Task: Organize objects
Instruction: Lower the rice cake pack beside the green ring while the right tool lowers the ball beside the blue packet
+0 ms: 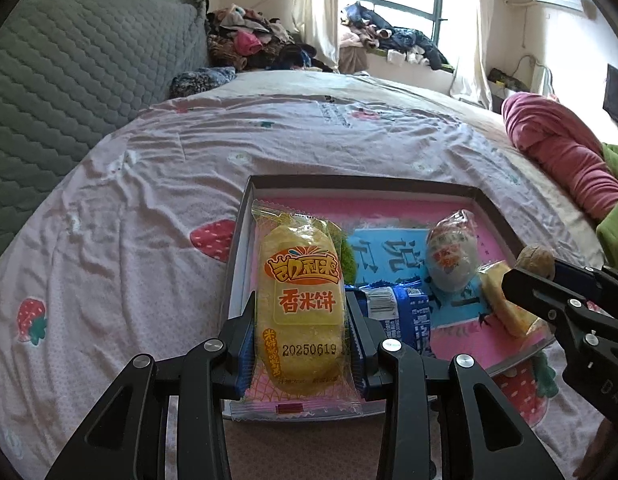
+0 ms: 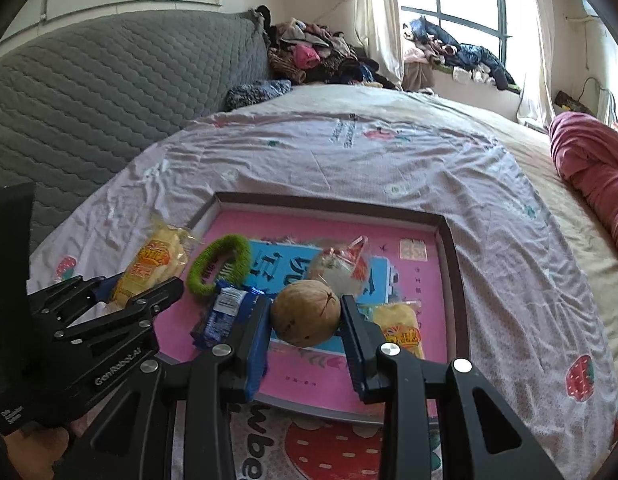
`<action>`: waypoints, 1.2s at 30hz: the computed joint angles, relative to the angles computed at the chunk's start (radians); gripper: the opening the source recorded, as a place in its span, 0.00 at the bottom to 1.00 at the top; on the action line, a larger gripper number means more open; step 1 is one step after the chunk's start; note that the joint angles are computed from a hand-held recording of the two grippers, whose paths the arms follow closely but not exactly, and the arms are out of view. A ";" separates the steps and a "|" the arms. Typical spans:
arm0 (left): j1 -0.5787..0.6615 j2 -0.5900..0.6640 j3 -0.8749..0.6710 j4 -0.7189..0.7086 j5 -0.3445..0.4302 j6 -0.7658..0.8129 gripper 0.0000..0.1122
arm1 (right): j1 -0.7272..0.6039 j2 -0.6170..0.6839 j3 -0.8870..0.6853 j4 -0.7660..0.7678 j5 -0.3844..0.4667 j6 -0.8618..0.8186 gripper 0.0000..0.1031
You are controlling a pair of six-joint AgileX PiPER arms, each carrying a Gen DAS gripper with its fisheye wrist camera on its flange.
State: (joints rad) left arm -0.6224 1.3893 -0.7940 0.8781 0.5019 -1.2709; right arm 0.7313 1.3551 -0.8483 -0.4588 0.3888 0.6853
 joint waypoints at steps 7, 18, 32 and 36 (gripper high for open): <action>0.032 0.031 0.002 -0.068 -0.043 0.064 0.35 | -0.028 0.048 -0.006 0.061 -0.015 -0.064 0.34; 0.041 0.060 0.001 -0.097 -0.045 0.090 0.35 | -0.021 0.115 -0.016 0.079 -0.029 -0.083 0.34; 0.039 0.081 -0.010 -0.122 -0.028 0.115 0.35 | -0.018 0.170 -0.028 0.067 -0.036 -0.074 0.34; 0.039 0.081 -0.008 -0.120 -0.031 0.113 0.35 | -0.017 0.181 -0.030 0.070 -0.035 -0.077 0.34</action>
State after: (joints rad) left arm -0.5835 1.4703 -0.8016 0.7581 0.4714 -1.1578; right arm 0.7140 1.5364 -0.8786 -0.3893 0.3542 0.6080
